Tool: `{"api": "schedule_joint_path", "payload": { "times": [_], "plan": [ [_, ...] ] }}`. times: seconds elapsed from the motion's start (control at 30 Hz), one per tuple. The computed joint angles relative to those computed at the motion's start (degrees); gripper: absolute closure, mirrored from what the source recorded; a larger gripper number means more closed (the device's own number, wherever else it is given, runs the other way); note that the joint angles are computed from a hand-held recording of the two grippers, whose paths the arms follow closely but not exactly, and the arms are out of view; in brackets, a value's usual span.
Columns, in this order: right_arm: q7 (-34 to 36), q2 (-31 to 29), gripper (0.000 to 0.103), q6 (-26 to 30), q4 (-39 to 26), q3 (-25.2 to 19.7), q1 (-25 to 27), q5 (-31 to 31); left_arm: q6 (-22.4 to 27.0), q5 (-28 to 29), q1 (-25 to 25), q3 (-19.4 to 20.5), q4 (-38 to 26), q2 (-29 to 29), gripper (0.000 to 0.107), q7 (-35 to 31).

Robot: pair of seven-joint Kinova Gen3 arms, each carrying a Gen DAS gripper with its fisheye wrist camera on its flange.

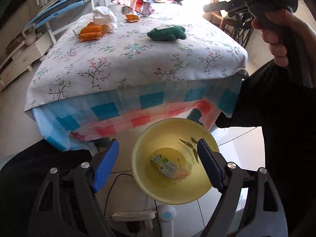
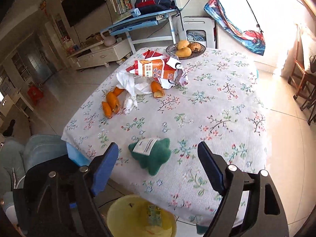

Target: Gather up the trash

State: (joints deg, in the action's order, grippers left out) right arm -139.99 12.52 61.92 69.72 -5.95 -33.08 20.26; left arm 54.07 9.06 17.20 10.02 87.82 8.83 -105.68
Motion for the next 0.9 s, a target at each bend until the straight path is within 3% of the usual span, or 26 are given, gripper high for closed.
{"api": "schedule_joint_path", "payload": {
  "times": [0.33, 0.37, 0.57, 0.9],
  "plan": [
    [15.72, 19.44, 0.013, 13.55, -22.99, 4.46, 6.05, -6.38, -0.98, 3.78, -4.24, -1.99, -2.43, 1.97, 0.021, 6.5],
    [16.9, 20.67, 0.008, 14.46, -24.47, 5.5, 5.58, -6.41, -0.92, 4.47, -4.76, -1.95, -2.54, 2.12, 0.02, 6.3],
    [15.6, 20.6, 0.007, 9.05, -21.66, 7.69, 4.16, -4.27, -0.95, 2.59, -4.59, -2.2, -3.01, 2.83, 0.018, 7.97],
    [15.58, 21.05, 0.007, 9.78, -22.6, 7.74, 4.1, -4.42, 1.35, 2.32, -5.51, -1.98, -3.39, 3.11, 0.016, 7.51]
  ]
}}
